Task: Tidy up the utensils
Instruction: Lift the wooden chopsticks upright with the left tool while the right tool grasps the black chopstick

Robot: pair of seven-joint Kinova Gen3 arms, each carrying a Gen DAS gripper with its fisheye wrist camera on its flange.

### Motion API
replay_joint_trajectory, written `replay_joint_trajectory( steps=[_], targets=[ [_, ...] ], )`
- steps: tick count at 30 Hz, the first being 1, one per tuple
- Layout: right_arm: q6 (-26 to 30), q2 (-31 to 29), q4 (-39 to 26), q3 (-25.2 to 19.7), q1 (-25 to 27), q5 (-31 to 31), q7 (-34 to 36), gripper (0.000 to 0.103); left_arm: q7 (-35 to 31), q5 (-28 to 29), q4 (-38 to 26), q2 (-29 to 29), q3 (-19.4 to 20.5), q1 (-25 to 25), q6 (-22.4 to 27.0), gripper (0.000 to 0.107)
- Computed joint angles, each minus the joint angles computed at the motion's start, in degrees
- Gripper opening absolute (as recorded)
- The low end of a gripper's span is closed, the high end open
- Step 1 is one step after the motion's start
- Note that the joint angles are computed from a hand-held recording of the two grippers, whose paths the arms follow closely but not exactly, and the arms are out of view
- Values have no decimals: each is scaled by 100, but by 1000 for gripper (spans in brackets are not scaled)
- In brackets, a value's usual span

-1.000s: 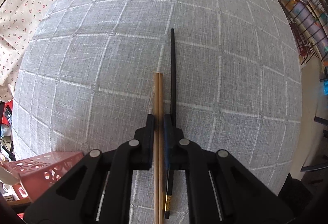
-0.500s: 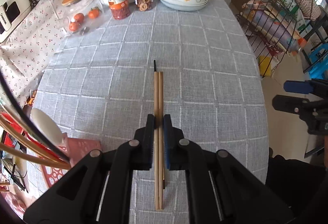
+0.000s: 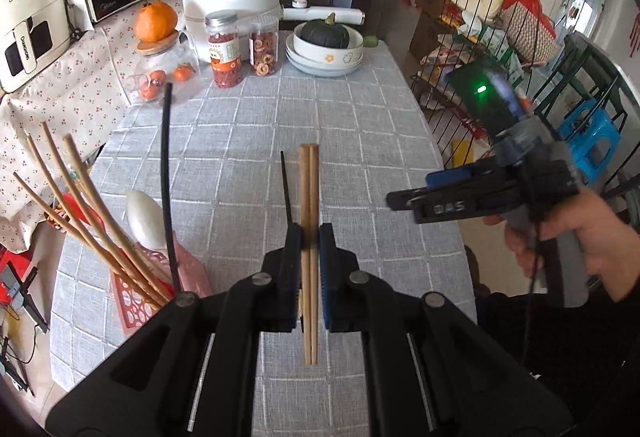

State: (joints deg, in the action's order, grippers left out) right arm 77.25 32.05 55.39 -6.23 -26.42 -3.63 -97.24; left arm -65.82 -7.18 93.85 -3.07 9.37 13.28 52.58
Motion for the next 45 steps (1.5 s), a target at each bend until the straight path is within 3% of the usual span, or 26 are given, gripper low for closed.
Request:
replay_joint_trajectory(
  steps=[10, 15, 22, 23, 24, 30, 40, 44, 45],
  targets=[
    [86, 1079, -1216, -16, -433, -204, -542, 67, -376, 371, 409, -763, -120, -232, -199, 10],
    [439, 1649, -1952, 86, -662, -95, -718, 45, -485, 420, 529, -916, -112, -424, -141, 10],
    [636, 1967, -2417, 217, -896, 79, -817, 36, -483, 440, 557, -976, -59, -562, -152, 10],
    [785, 2034, -2563, 285, -989, 181, -823, 28, -467, 440, 550, -970, -51, -569, -151, 10],
    [884, 2050, -2603, 397, -1122, 352, -799, 14, -451, 445, 549, -965, -49, -575, -158, 10],
    [711, 1747, -2018, 155, -925, 212, -508, 6, -285, 350, 594, -1001, 26, -613, -188, 10],
    [391, 1162, -1134, -24, -359, -240, -360, 9, 90, 39, 662, -988, 187, -623, -130, 10],
    [270, 1166, -1202, -52, -260, -367, -386, 40, 43, 86, 628, -972, 87, -599, -157, 10],
    [298, 1248, -1344, -34, -296, -354, -420, 44, 18, 114, 618, -971, 54, -597, -164, 10]
  ],
)
